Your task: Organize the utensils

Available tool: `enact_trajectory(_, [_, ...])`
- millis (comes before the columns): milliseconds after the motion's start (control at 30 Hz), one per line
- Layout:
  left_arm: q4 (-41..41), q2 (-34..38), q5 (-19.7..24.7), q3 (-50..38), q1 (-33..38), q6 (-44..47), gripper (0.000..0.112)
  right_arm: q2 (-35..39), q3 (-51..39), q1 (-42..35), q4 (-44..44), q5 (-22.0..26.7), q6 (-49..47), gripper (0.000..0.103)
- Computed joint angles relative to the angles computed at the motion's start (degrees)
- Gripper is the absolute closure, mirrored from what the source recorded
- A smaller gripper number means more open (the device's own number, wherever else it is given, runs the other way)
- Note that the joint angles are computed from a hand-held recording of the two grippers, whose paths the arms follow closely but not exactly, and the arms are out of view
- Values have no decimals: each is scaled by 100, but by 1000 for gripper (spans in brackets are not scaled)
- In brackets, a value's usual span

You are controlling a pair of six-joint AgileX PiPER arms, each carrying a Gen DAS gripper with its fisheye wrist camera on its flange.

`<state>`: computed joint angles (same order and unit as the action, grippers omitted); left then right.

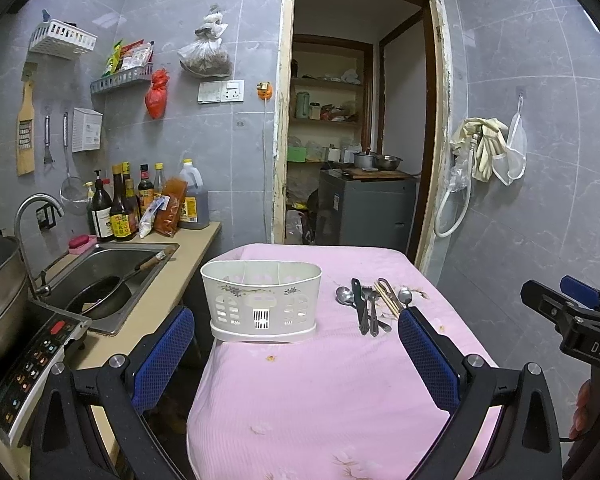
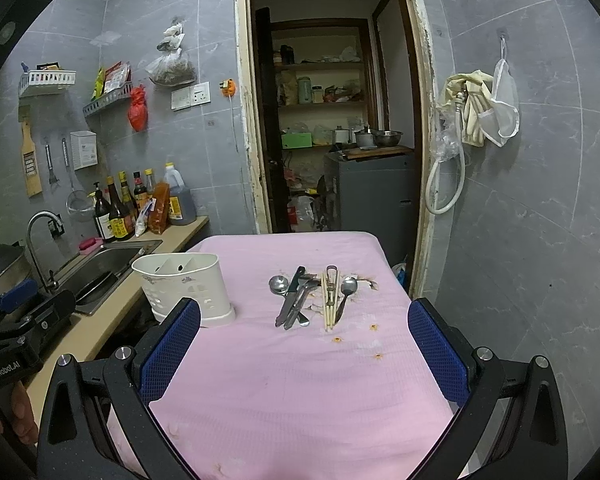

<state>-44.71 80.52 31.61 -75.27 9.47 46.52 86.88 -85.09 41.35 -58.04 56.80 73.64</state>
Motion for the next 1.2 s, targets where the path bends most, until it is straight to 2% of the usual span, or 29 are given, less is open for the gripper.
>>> enact_trajectory(433, [-268, 345, 311, -300, 156, 415, 9, 121, -110, 78, -89, 218, 160, 1])
enact_trajectory(767, [-36, 1161, 394, -1557, -219, -40, 9, 242, -590, -506, 84, 39, -509, 1])
enact_trajectory(933, [576, 1829, 173, -2570, -717, -758, 9, 511, -1127, -1118, 344, -319, -1297, 1])
enact_trajectory(1067, [1202, 2345, -41, -3306, -1109, -1412, 9, 817, -1558, -1746, 693, -847, -1953, 1])
enact_trajectory(1133, [1776, 2650, -195, -3701, -1355, -1919, 9, 1048, -1814, -2111, 983, -1151, -2351, 1])
enact_trajectory(1200, [2486, 3079, -137, -4326, -1602, -2578, 9, 1278, -2054, -2448, 1359, -1431, -2760, 1])
